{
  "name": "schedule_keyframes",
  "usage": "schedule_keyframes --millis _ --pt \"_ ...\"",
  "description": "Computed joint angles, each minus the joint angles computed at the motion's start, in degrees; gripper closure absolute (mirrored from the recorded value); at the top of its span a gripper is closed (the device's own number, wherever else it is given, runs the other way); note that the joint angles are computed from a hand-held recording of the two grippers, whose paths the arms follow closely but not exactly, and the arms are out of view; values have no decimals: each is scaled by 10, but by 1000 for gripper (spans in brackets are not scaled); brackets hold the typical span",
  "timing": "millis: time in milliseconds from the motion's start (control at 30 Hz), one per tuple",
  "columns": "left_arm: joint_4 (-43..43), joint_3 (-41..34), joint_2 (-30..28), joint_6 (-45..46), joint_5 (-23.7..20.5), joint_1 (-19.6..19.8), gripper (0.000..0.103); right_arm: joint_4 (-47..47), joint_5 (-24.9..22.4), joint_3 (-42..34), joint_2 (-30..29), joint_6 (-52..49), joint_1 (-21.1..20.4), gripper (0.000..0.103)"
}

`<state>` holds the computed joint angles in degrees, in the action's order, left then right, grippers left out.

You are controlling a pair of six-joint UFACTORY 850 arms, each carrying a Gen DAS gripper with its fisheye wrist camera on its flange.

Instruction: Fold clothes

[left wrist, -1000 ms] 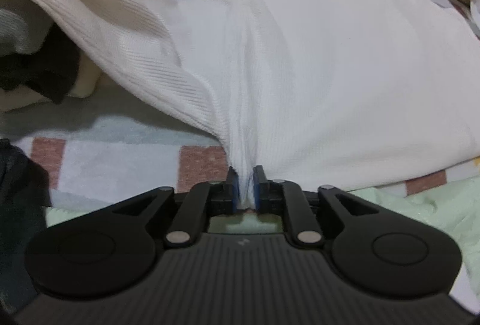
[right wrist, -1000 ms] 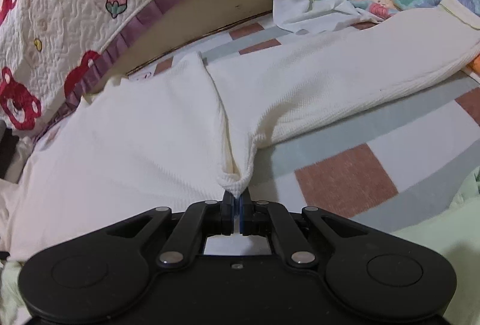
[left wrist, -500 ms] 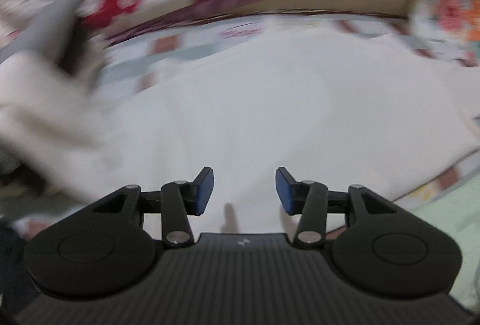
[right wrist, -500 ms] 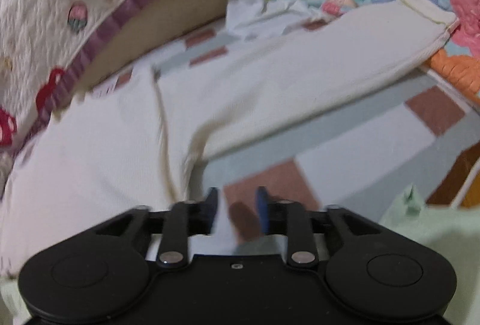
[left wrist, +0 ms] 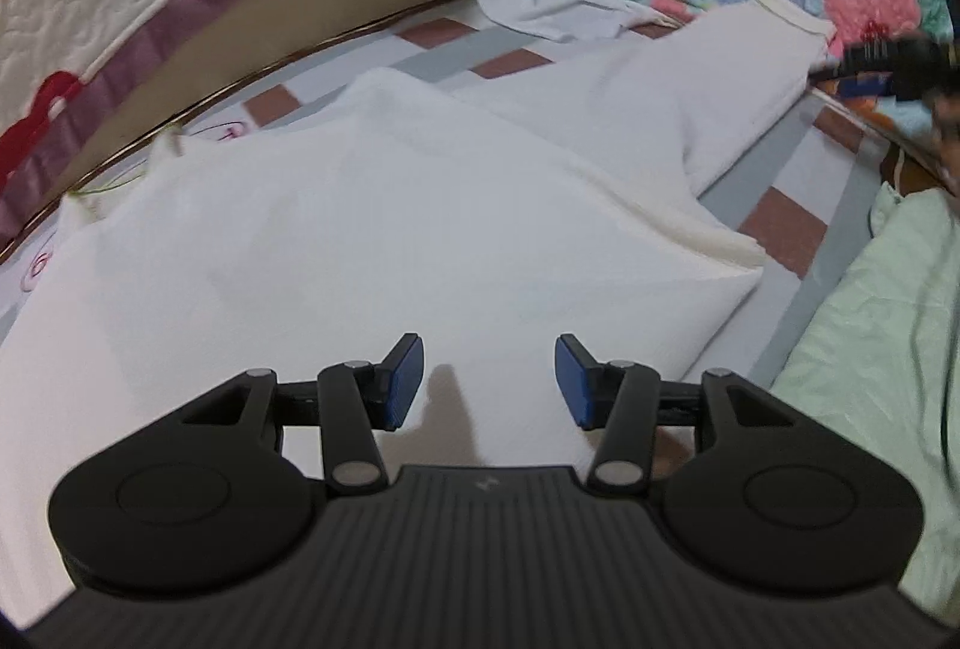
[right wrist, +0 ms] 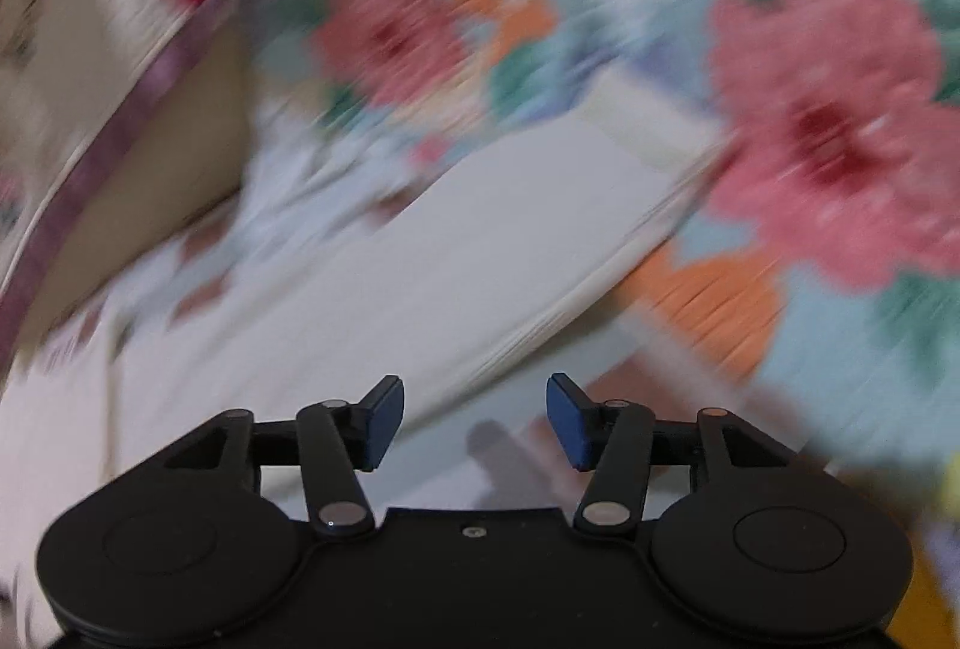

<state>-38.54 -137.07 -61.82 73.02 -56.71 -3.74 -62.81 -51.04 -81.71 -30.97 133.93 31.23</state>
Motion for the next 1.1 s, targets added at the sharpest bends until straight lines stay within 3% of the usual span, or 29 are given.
schedule_keyframes --millis 233,267,333,433,467,500,533,567,767,933,1100 --pt "56 37 12 -41 52 -17 56 -7 -11 59 37 10 -56 44" --pt "66 29 7 -54 49 -17 55 -6 -14 57 33 6 -61 43" --pt "77 -17 -18 -95 18 -16 55 -13 -9 48 19 -20 -72 29" --pt "84 -45 -31 -117 1 -16 55 -38 -11 27 -7 -51 -81 25" --pt "84 -45 -31 -117 0 -15 55 -44 -16 20 -14 -60 -83 29" --pt "84 -44 -31 -117 -1 -15 55 -44 -12 15 -14 -75 -87 59" --pt "82 -42 -30 -117 0 -13 55 -44 -7 11 -14 -91 -91 101" --pt "75 -36 -28 -116 3 -10 55 -35 -16 -5 -17 -118 -92 99" --pt "41 -19 -21 -91 -15 -2 55 -69 -173 -67 -21 -245 -68 100" --pt "33 11 -7 -77 -4 -2 53 -58 -148 -53 2 -273 -80 101" --pt "32 -62 -44 -127 -55 7 53 -41 -94 -65 -8 -249 -84 100"
